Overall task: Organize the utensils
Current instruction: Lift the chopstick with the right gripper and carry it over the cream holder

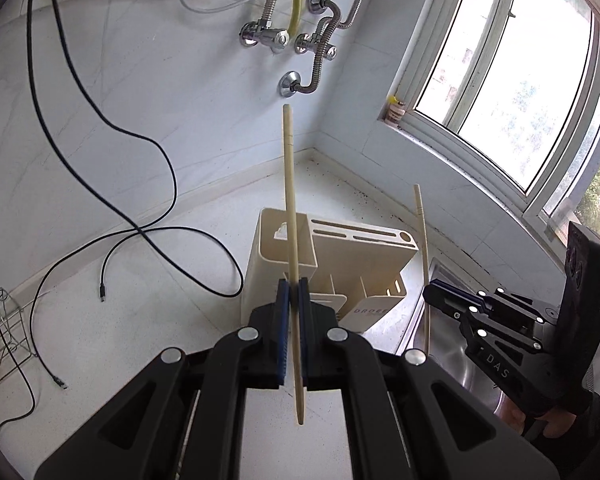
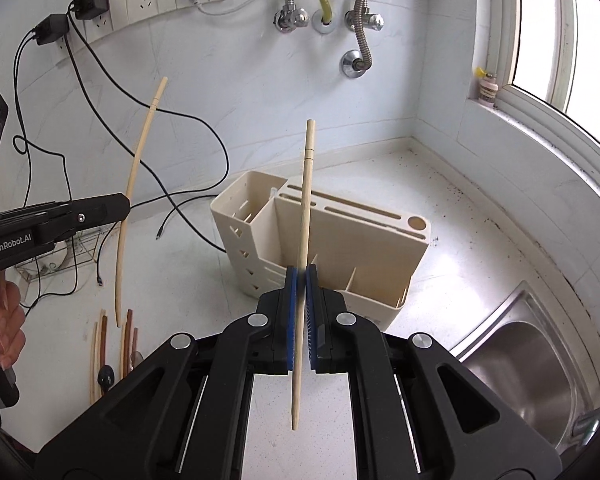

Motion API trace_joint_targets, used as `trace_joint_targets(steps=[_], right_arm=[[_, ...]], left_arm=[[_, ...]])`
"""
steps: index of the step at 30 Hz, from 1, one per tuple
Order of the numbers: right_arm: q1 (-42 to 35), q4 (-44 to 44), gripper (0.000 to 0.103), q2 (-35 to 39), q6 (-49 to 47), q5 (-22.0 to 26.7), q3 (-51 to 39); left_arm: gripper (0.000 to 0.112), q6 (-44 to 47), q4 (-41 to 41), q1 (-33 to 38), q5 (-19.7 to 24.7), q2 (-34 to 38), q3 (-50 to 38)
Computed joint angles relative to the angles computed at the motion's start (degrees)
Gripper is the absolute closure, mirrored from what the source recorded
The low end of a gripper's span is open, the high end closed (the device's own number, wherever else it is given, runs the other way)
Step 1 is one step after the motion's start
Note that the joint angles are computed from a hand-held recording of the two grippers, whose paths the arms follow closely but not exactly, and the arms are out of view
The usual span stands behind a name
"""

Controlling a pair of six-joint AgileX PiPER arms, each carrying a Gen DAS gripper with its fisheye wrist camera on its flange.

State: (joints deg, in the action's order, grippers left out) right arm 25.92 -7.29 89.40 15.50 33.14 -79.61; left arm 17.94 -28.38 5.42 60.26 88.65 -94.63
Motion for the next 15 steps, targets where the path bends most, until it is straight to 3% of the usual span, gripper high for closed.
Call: trace_joint_targets(steps=[15], right_arm=[[-4.79, 0.08, 0.099, -1.29, -1.16, -7.35, -1.26]], left_arm=[[0.108, -2.68, -1.04, -3.14, -7.04, 6.14, -9.46]])
